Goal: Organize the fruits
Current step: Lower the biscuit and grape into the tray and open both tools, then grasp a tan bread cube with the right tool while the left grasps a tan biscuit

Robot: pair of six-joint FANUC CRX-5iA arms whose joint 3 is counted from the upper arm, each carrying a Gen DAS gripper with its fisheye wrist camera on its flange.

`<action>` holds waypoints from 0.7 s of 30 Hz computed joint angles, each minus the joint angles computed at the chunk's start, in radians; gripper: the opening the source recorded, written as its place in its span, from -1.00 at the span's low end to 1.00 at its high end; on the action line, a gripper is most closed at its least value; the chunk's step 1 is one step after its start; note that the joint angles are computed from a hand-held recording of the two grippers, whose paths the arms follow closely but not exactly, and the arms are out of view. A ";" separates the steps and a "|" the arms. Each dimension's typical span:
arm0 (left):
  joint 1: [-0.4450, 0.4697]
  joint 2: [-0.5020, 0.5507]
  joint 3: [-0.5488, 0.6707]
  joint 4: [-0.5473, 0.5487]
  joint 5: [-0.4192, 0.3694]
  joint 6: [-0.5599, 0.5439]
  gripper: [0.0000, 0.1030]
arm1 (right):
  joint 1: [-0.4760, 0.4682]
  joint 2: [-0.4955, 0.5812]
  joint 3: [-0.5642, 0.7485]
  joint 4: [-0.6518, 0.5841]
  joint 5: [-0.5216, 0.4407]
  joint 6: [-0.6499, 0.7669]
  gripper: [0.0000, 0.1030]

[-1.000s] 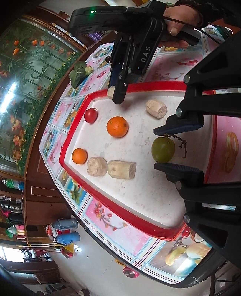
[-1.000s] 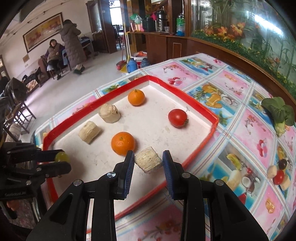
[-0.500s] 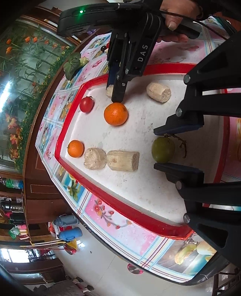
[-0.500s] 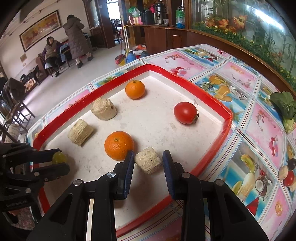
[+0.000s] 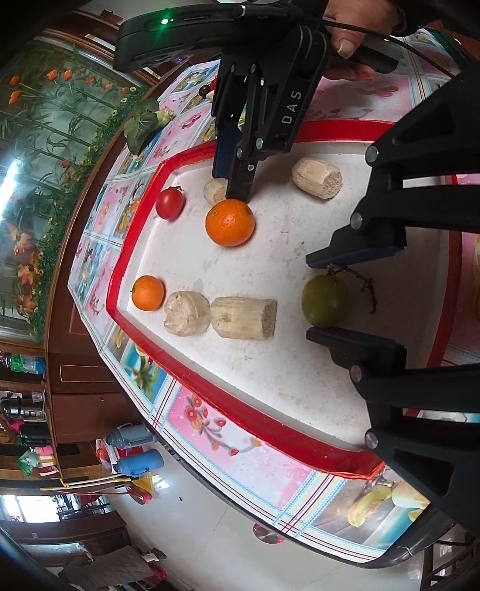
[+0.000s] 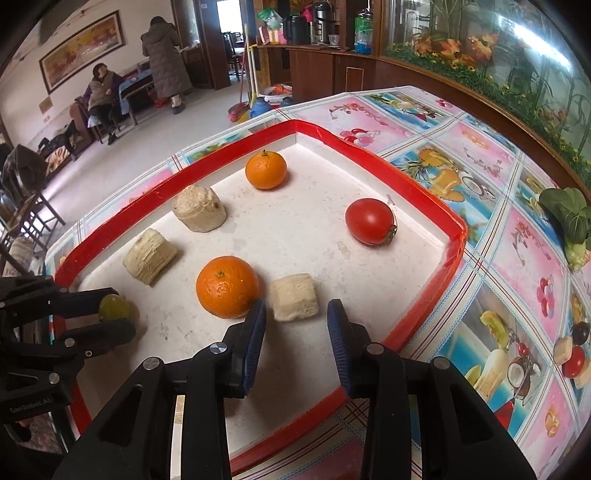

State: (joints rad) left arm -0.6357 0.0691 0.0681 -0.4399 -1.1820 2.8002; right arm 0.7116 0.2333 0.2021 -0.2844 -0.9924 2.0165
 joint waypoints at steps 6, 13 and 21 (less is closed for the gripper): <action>-0.024 0.002 0.021 -0.035 -0.052 0.036 0.13 | -0.006 -0.023 -0.010 -0.002 -0.012 -0.020 -0.31; -0.047 0.015 0.063 -0.059 -0.107 0.058 0.24 | -0.028 -0.090 -0.046 -0.026 -0.019 -0.029 -0.26; -0.102 0.092 0.195 -0.101 -0.160 0.003 0.38 | -0.089 -0.150 -0.092 -0.064 -0.079 -0.060 -0.24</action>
State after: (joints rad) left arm -0.7381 0.1613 0.2634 -0.5408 -1.3419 2.8031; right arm 0.6227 0.0830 0.1105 -0.3484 -1.0710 1.9569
